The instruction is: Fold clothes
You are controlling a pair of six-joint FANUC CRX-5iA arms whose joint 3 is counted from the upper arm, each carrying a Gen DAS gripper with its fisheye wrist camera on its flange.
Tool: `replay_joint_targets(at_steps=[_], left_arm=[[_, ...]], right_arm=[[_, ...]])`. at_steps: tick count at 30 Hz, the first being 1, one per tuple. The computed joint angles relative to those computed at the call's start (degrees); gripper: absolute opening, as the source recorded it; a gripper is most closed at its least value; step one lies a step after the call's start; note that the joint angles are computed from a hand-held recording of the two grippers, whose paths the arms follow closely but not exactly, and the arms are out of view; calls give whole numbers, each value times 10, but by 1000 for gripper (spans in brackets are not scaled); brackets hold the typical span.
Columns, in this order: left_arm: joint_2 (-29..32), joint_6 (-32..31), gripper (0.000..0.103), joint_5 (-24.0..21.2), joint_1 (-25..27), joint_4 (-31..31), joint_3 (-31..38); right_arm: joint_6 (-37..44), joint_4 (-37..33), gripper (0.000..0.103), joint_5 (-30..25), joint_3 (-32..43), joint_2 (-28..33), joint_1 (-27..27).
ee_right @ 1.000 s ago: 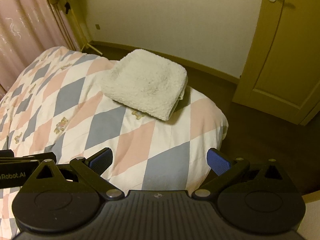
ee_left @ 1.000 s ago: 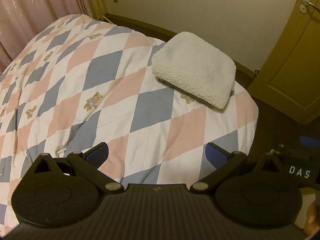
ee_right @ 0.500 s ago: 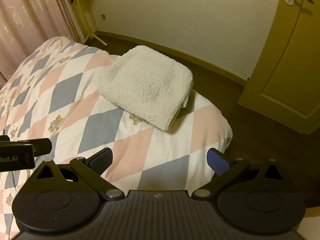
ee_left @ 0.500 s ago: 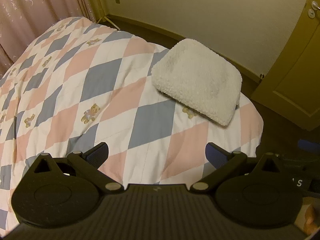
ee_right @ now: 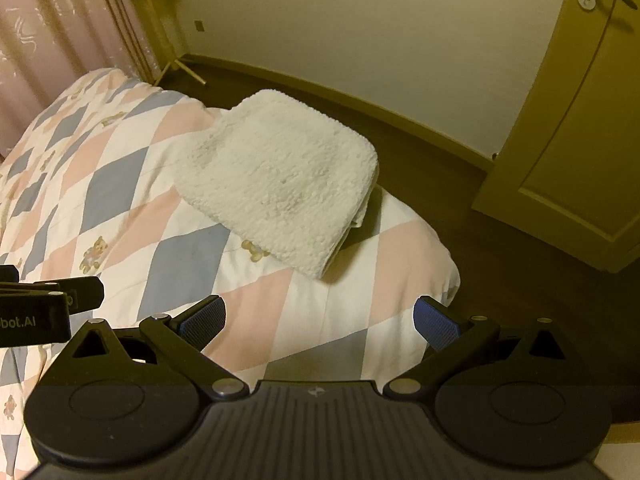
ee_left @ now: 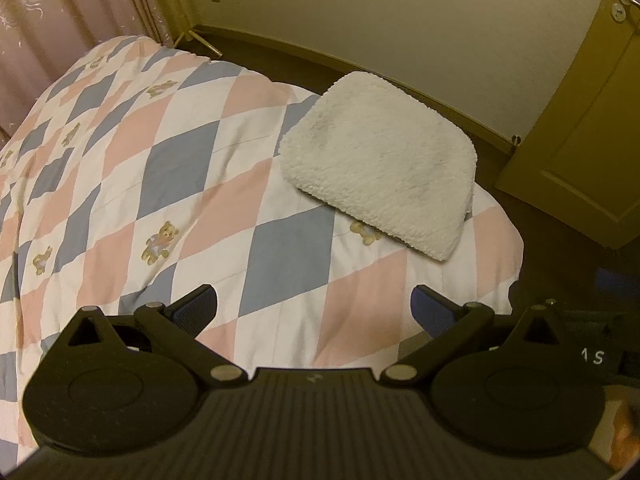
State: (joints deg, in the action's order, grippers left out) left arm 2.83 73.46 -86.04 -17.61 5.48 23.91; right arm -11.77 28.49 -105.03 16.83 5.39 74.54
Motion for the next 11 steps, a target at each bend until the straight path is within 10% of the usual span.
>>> replay_joint_targets(at_steps=[11], left_arm=[[13, -3, 102, 11, -11, 20, -1]], right_arm=[[-2, -1, 103, 2, -19, -14, -11]])
